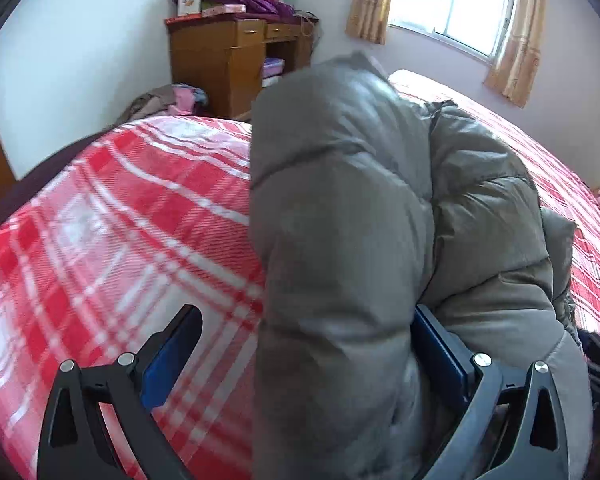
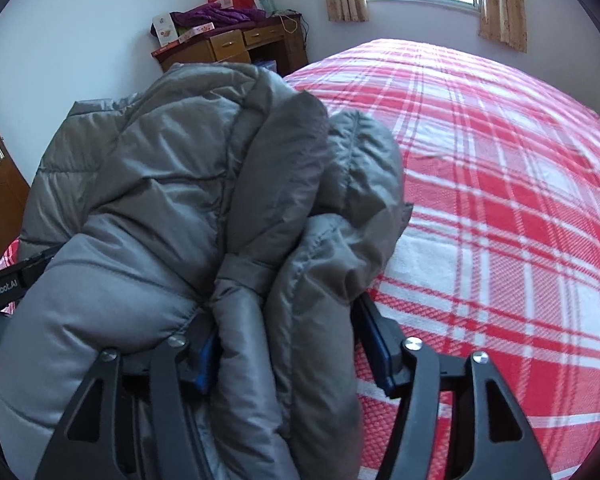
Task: Fold large clothes
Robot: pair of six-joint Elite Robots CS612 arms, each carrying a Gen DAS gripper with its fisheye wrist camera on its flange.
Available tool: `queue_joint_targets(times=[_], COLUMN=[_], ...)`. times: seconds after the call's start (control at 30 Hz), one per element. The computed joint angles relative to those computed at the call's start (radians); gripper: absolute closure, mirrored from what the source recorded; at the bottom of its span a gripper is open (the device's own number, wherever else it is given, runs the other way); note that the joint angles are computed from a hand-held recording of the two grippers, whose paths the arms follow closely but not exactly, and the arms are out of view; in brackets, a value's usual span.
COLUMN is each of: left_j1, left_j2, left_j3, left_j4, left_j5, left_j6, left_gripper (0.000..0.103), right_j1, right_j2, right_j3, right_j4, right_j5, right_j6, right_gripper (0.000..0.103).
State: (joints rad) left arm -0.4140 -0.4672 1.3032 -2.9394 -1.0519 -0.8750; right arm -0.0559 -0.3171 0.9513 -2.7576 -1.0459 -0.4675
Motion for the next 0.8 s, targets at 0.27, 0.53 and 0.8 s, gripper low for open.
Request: queue_joint_targets(times=[0.27,0.53,0.8], left_j1=[-0.083,-0.128,-0.129], left_j2=[-0.122,-0.175,-0.179], left_j3=[0.187,0.264,0.276], left_j4=[-0.201,-0.289,-0.327], left_j5=[0.153,0.242,0.245], left_j6=[0.074,0.103,0.119], left_gripper=[0.001,0.001,0.001], right_j1=[-0.035,-0.066,-0.074], right_j2=[-0.141,-0.242,-0.265], right_j3=[0.21,0.397,0.436], right_j4=[-0.212,-0.333,-0.416], right_j5=[0.107,0.196,0.222], right_j6=[0.007,-0.02,0.011], right_gripper=[0.018,0.018,0.018])
